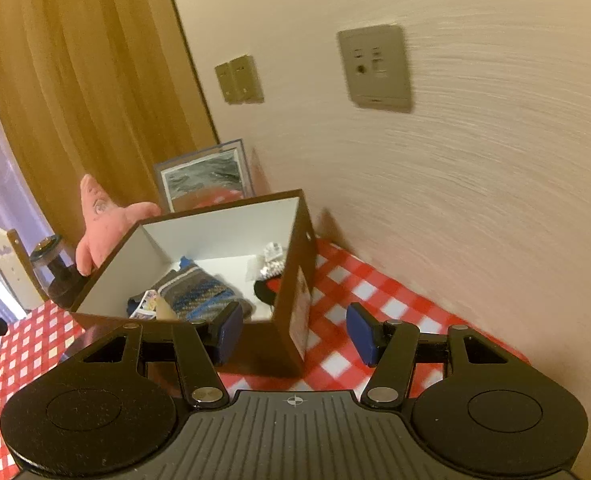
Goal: Organize soft objects
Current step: 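Move both tools back from the box to the cloths on the table, then grasp the white cloth with the left gripper and lift it off the grey cloth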
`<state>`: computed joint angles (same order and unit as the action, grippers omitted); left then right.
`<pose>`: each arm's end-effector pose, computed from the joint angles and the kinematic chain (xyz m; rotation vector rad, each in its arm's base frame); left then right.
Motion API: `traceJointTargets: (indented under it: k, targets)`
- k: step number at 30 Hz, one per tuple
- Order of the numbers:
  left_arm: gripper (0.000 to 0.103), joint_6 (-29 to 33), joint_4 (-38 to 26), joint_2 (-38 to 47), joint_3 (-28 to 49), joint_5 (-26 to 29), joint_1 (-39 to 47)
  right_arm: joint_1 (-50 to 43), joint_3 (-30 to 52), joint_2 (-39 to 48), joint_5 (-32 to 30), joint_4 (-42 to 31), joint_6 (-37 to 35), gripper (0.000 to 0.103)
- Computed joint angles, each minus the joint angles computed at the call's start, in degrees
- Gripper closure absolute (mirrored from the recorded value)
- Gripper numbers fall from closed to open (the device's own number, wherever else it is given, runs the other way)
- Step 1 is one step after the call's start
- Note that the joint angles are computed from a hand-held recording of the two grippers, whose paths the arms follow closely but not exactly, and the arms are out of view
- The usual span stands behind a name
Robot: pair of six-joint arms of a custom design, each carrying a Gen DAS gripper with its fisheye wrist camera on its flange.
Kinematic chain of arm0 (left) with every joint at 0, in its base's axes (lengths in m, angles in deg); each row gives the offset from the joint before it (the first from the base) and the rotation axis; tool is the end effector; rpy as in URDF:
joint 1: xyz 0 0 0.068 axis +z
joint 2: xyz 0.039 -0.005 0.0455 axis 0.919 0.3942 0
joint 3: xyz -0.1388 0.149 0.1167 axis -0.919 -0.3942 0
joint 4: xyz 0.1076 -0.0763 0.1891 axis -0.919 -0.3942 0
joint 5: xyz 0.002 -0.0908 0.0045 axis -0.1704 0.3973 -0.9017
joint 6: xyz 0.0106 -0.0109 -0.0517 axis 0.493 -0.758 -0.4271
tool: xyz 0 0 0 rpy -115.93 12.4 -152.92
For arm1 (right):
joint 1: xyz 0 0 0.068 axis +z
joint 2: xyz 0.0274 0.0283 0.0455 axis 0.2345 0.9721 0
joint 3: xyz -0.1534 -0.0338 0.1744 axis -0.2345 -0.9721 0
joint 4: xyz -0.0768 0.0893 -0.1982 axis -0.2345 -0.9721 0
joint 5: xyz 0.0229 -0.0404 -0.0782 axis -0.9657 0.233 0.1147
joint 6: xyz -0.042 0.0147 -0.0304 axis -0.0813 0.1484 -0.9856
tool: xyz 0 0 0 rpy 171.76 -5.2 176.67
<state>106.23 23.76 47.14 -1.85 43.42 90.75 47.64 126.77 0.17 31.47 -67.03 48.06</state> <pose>0.2430 0.0858 0.2924 0.2858 2.2635 -0.3009 0.1576 0.0890 0.2657 0.3001 2.1417 0.2543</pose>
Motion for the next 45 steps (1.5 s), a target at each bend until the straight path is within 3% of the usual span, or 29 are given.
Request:
traceJointTargets:
  k: [4,9,13,16,23,32,45]
  targets:
    - [0.056,6.5,-4.3,-1.3,-1.2,3.5,7.8,10.4,-0.5,-4.4,8.3,-7.9,8.5,0.045]
    - [0.056,14.7,-9.8,-1.1,-2.0,6.4,16.7,25.2,0.7,-3.0,17.1,-16.3,21.4,0.045]
    - [0.056,21.6,-14.1,-0.7,-2.9,7.8,23.0,35.8,1.6,2.1,20.3,-19.7,31.6,0.045]
    - [0.056,26.7,-17.1,-0.2,-4.0,8.4,26.9,41.0,2.0,7.5,19.7,-17.3,34.9,0.045]
    - [0.056,35.0,-18.1,-1.5,-10.3,7.1,31.3,44.3,2.6,19.5,14.8,-4.6,32.6,0.045]
    - [0.057,42.3,-14.1,-5.8,-22.2,6.1,29.1,43.8,2.6,28.1,10.4,4.2,29.2,0.045]
    - [0.066,34.5,6.7,-8.7,-37.4,0.6,12.4,38.3,-0.9,30.9,6.7,14.4,22.8,0.045]
